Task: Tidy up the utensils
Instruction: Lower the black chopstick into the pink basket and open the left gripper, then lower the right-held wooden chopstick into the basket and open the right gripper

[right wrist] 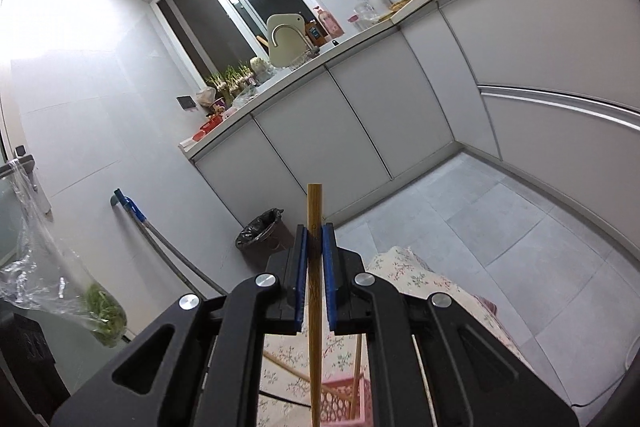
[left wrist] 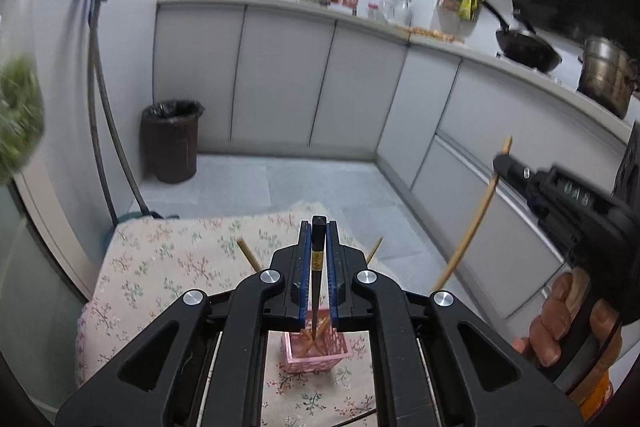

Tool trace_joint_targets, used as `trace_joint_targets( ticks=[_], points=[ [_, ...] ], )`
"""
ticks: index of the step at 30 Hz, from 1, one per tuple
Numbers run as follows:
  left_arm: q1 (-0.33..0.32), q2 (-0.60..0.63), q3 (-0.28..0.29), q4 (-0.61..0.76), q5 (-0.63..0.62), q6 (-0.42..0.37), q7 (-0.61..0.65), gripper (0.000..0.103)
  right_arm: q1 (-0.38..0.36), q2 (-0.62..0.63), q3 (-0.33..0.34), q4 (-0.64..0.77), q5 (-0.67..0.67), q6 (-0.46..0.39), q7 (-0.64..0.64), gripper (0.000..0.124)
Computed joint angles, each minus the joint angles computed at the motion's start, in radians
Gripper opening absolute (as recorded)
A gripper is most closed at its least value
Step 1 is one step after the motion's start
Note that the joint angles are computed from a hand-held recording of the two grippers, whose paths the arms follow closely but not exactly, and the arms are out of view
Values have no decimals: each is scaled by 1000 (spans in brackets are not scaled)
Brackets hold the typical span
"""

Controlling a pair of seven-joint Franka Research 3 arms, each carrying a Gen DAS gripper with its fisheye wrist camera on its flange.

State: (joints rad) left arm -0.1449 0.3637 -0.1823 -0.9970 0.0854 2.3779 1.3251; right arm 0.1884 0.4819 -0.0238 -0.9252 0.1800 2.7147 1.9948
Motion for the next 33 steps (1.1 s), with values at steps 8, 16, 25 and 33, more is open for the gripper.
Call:
trace_joint_targets(
  ticks=[8, 16, 25, 33],
  points=[
    [25, -39, 14, -79, -8, 77, -51, 28, 25, 170, -33, 202, -56, -15, 23, 8],
    [41, -52, 28, -98, 27, 88, -113, 32, 58, 262, -65, 312, -143, -24, 61, 8],
    [34, -64, 55, -157, 130, 121, -205, 35, 103, 146, -59, 8, -178, 135, -29, 11],
    [38, -79, 42, -175, 135, 137, -200, 44, 101, 86, -62, -65, -142, 106, -50, 18]
  ],
)
